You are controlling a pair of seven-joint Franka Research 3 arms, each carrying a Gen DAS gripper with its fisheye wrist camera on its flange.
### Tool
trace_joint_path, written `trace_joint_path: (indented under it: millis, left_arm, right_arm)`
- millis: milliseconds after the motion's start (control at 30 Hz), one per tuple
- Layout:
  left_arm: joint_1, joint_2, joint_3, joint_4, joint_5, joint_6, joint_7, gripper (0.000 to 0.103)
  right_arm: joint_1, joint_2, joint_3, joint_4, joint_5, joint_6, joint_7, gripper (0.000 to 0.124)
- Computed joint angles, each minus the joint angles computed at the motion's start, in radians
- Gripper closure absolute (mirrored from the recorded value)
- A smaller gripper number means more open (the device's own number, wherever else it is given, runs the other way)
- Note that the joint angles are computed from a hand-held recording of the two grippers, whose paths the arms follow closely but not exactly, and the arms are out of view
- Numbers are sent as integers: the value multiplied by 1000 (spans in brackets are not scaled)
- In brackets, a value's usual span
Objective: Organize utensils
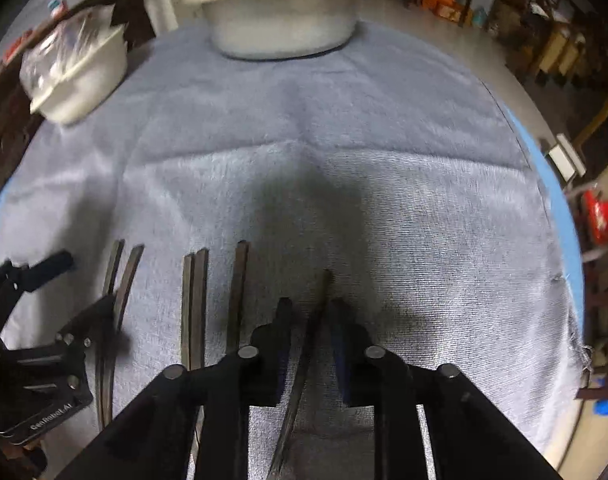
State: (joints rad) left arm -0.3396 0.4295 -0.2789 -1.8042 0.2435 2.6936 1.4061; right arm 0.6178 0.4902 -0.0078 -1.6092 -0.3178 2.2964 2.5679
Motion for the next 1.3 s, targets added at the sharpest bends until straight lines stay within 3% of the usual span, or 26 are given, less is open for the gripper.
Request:
trace_joint_path:
  millis: [167, 333, 500, 600, 633, 767, 833, 933, 1100, 1300]
  left_arm:
    - [30, -16, -17, -12, -24, -21, 56, 65]
    - [72, -46, -39, -42, -84, -53, 157, 77]
    - [78, -27, -36, 11, -141, -135, 198, 77]
    - [59, 4, -20, 77, -139, -209, 183, 62]
    - [46, 19, -8, 104, -126, -236, 160, 51]
    - [15, 76, 18, 177, -78, -250, 105, 49]
    - [7, 90, 23, 193, -65, -238, 77, 53]
    - [14, 99, 11, 193, -68, -208, 79, 91]
    - [6, 63, 21, 120, -30, -129, 43, 98]
    - [102, -82, -47, -91, -144, 64, 91, 98]
  right_arm:
    - [-6, -45, 10, -78, 22, 54, 23, 115]
    - [-37, -127, 42, -211, 85, 126, 11, 114]
    - [-80, -144, 73, -233, 198, 115, -55, 115]
    - [-85, -120, 71, -191, 226, 68, -70, 115]
    - [-83, -111, 69, -176, 223, 54, -75, 114]
    - [-72, -84, 57, -135, 207, 26, -82, 114]
    - [-60, -76, 52, -121, 189, 17, -76, 114]
    - [-43, -73, 46, -114, 167, 19, -51, 117]
    - [-11, -136, 40, -227, 107, 130, 41, 117]
    - [44, -272, 29, -385, -121, 252, 276, 117]
